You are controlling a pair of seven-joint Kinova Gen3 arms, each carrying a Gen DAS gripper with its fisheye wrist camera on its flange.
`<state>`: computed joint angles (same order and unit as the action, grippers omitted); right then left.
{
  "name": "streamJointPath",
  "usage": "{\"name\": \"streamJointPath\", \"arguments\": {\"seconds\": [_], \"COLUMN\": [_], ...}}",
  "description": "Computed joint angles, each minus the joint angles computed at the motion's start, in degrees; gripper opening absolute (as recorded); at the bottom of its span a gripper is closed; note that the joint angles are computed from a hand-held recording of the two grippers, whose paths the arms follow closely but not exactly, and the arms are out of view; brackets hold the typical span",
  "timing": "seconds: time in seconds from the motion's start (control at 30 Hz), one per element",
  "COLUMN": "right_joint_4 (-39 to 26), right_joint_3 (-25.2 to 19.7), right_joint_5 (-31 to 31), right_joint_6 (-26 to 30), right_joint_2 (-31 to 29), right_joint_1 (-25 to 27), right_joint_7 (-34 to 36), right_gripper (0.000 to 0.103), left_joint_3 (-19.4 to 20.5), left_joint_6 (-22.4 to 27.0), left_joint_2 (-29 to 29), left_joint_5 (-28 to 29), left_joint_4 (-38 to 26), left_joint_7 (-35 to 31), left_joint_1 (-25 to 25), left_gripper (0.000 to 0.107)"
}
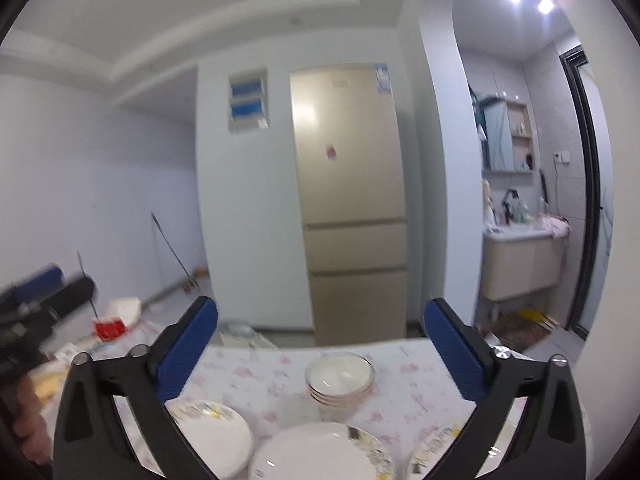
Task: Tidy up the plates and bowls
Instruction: 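Raise the right tool from the bowl stack toward the white plates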
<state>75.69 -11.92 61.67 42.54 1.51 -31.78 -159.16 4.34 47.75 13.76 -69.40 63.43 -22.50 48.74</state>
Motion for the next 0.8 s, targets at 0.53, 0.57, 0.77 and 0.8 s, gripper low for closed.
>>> {"name": "streamJointPath", "arguments": {"seconds": [0.53, 0.57, 0.77, 0.8], "right_joint_4": [3.9, 4.3, 8.1, 8.9], "right_joint_3": [0.4, -0.1, 2.8, 4.7], "right_joint_5": [8.9, 10.9, 23.5, 25.8], "right_joint_6": [-6.7, -6.2, -5.0, -4.0], "right_joint_2": [2.2, 2.7, 4.8, 5.0], "right_joint_1": [-5.1, -5.3, -11.3, -14.0], "right_joint_7": [-14.2, -15.6, -21.9, -22.5], "right_gripper": [0.103, 0.103, 0.103, 0.103], "left_joint_3": [4.9, 5.3, 6.6, 6.8], "left_joint_6": [6.6, 6.0, 4.1, 4.2], "left_joint_2": [-6.6, -6.3, -5.1, -4.5], "left_joint_5": [-19.4, -20.4, -23.7, -22.4], "left_joint_4": [24.4, 25.6, 30.0, 29.2], "left_joint_7": [33.3, 35.4, 43.5, 43.4], "left_joint_1": [-4.7, -5.9, -10.3, -10.8], "left_gripper": [0.103, 0.103, 0.103, 0.103]}}
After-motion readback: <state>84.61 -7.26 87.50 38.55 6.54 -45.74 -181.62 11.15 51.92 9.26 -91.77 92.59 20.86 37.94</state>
